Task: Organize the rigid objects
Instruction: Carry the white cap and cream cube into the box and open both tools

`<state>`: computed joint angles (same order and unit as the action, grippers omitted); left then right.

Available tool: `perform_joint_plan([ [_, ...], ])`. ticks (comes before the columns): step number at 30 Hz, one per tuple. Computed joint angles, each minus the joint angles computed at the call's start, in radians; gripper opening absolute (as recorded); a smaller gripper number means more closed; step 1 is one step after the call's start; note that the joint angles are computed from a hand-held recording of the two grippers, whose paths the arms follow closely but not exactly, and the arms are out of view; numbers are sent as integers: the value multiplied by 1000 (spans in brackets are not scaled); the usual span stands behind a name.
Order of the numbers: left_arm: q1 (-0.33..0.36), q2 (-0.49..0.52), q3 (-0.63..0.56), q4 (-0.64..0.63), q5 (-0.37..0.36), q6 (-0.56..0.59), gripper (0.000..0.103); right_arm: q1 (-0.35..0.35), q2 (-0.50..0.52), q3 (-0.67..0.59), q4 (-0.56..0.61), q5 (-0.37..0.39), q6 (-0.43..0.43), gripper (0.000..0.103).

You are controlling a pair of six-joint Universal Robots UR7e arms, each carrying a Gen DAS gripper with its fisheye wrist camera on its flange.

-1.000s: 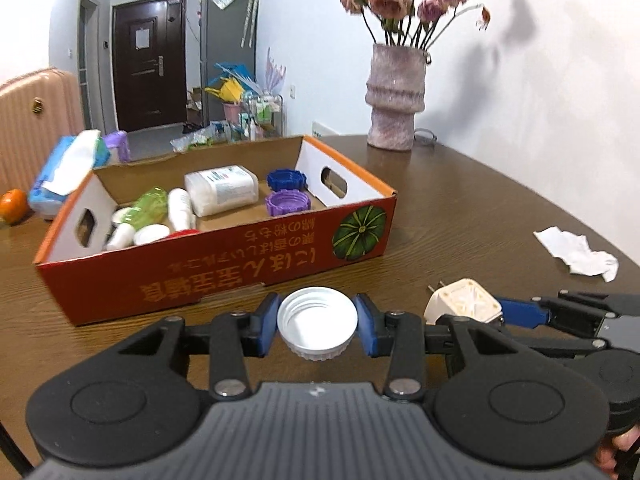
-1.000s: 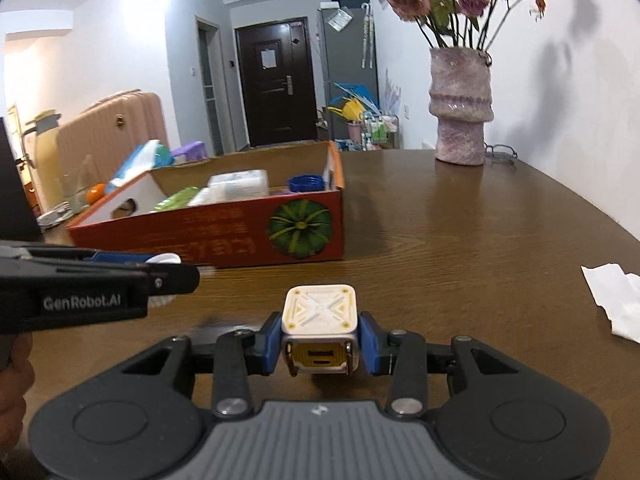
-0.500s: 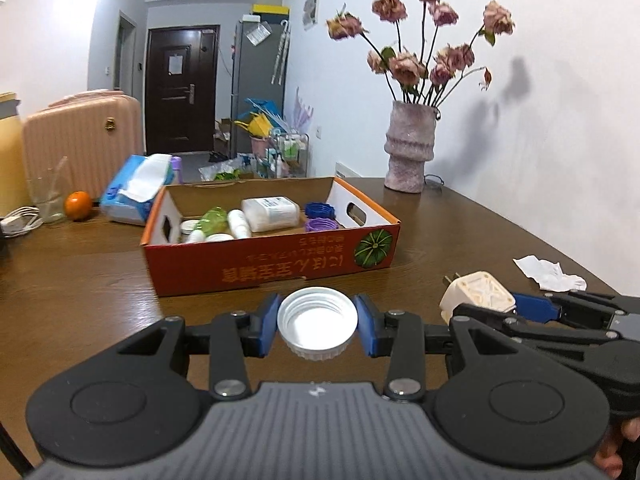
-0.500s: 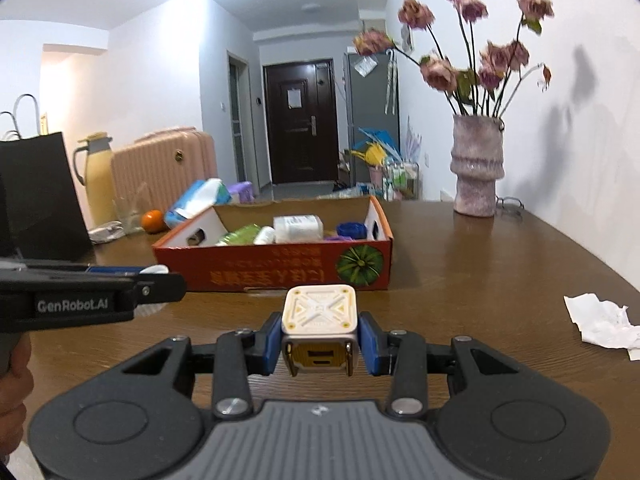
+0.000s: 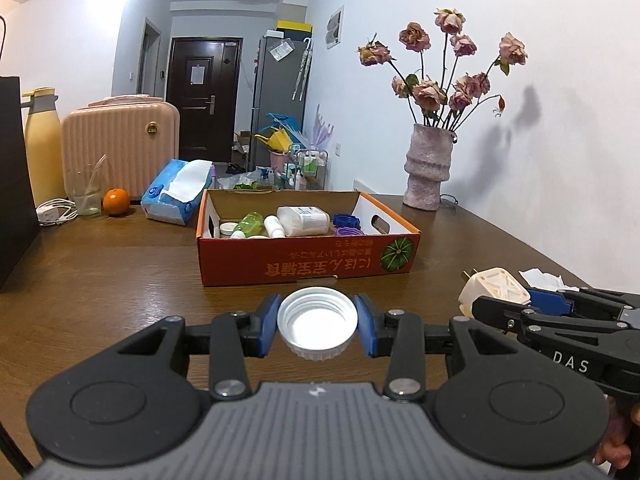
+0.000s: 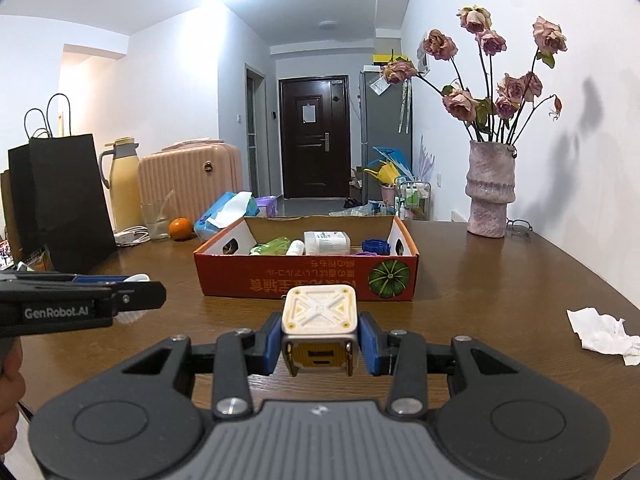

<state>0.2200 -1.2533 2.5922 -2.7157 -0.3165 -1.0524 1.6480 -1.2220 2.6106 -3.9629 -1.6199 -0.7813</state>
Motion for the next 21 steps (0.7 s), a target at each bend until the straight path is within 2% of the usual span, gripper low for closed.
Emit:
perform_joint_plan([
  [2, 17, 11, -1, -53, 1, 42, 41, 5, 10, -14, 1, -10, -1, 39],
  [5, 60, 61, -13, -215, -2, 179, 41, 14, 29, -45, 13, -24, -2, 39],
  [10, 164, 174, -71, -600, -37, 528, 41, 34, 66, -137, 78, -38, -10, 39],
  [13, 259, 219, -155, -759, -101, 743, 41, 40, 93, -218, 144, -31, -3, 39],
  [17, 391, 256, -296, -827, -211, 951, 41, 48, 155, -360, 245, -29, 7, 39],
  [21, 510, 303, -446, -794, -313, 1059, 41, 56, 234, -527, 377, -37, 15, 39],
])
